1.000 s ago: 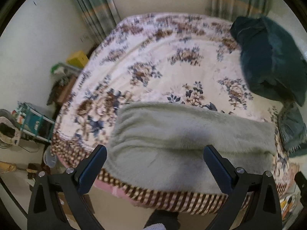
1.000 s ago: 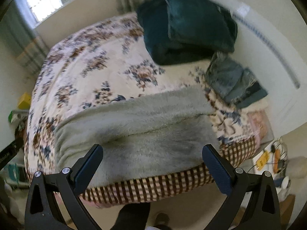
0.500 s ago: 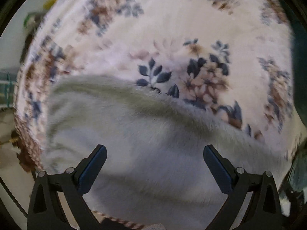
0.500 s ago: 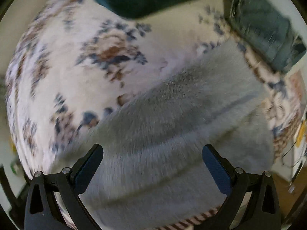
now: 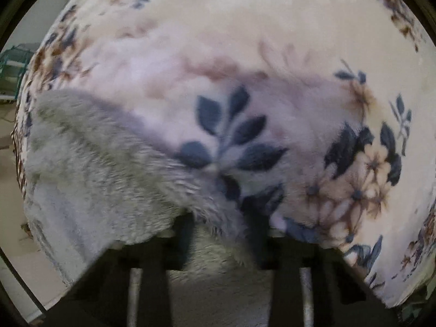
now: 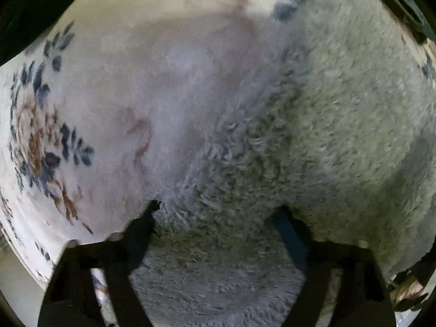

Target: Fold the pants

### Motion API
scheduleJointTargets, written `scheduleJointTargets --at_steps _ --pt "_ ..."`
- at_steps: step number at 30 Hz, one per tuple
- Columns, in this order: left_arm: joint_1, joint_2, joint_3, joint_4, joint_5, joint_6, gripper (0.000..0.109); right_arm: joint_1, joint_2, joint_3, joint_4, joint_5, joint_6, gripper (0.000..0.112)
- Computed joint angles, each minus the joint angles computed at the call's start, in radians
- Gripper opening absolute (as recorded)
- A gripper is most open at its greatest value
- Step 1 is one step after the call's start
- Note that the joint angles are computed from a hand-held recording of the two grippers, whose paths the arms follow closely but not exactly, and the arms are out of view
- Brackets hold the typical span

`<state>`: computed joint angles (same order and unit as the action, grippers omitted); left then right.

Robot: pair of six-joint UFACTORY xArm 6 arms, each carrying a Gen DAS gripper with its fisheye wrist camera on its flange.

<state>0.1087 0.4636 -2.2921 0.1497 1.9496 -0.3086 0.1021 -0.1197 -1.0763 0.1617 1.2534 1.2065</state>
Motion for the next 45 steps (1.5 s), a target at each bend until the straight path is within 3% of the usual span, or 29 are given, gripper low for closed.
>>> scheduleJointTargets --at_steps 1,2,3,5,8,12,15,17,19,21,22,26,30,34,35,37,39,42,44,45 --pt "0.010 -0.033 0.030 -0.010 -0.013 -0.002 0.012 0.011 -0.003 -0.006 -0.017 0.008 -0.003 0.046" --pt "0.022 -0.074 0.073 -0.023 -0.030 -0.003 0.009 0.021 -0.012 -0.004 -0.031 0.007 -0.011 0.026" --pt "0.033 -0.110 0.099 -0.037 -0.036 0.003 0.008 0.030 -0.029 0.006 -0.037 0.000 -0.018 0.015" --pt "0.054 -0.203 0.183 -0.056 -0.064 0.031 0.006 0.051 -0.066 0.024 -0.030 -0.014 -0.028 0.012" --pt "0.097 -0.341 0.258 -0.095 -0.090 0.080 0.006 0.091 -0.144 0.055 -0.041 -0.025 -0.029 0.011" --pt "0.173 -0.468 0.215 -0.156 -0.023 0.154 0.006 0.165 -0.275 0.084 -0.069 -0.023 0.006 0.010" --pt "0.223 -0.520 0.173 -0.203 0.010 0.190 0.006 0.160 -0.363 0.065 -0.071 0.026 -0.028 0.010" --pt "0.231 -0.554 0.181 -0.221 0.014 0.192 0.006 0.177 -0.440 0.070 -0.086 0.076 -0.035 0.010" --pt "0.294 -0.639 0.235 -0.245 0.032 0.239 0.006 0.220 -0.525 0.092 -0.093 0.130 -0.014 0.010" --pt "0.318 -0.727 0.366 -0.236 -0.002 0.272 0.006 0.250 -0.636 0.115 -0.100 0.224 -0.008 0.010" --pt "0.354 -0.778 0.409 -0.233 0.021 0.310 0.006 0.261 -0.696 0.130 -0.100 0.274 -0.006 0.010" --pt "0.397 -0.966 0.669 -0.156 0.028 0.406 0.006 0.405 -0.891 0.213 -0.124 0.445 0.091 0.010" --pt "0.391 -1.151 0.983 -0.042 -0.033 0.442 0.006 0.492 -1.039 0.348 -0.077 0.512 0.191 0.010" --pt "0.367 -1.239 1.164 -0.004 -0.106 0.433 0.009 0.478 -1.152 0.485 -0.009 0.541 0.172 0.010" --pt "0.362 -1.240 1.171 -0.010 -0.112 0.429 0.010 0.457 -1.178 0.507 0.014 0.543 0.149 0.012" --pt "0.363 -1.236 1.156 -0.037 -0.119 0.421 0.010 0.424 -1.220 0.518 0.038 0.542 0.110 0.026" --pt "0.365 -1.227 1.123 -0.067 -0.112 0.424 0.019 0.428 -1.250 0.492 0.017 0.554 0.107 0.047" --pt "0.358 -1.219 1.071 -0.111 -0.096 0.429 0.046 0.501 -1.224 0.395 -0.085 0.597 0.128 0.063" --pt "0.323 -1.217 1.037 -0.115 -0.099 0.409 0.068 0.476 -1.169 0.336 -0.142 0.604 0.043 0.074" --pt "0.308 -1.214 1.018 -0.120 -0.106 0.404 0.071 0.452 -1.136 0.317 -0.169 0.585 -0.030 0.083"
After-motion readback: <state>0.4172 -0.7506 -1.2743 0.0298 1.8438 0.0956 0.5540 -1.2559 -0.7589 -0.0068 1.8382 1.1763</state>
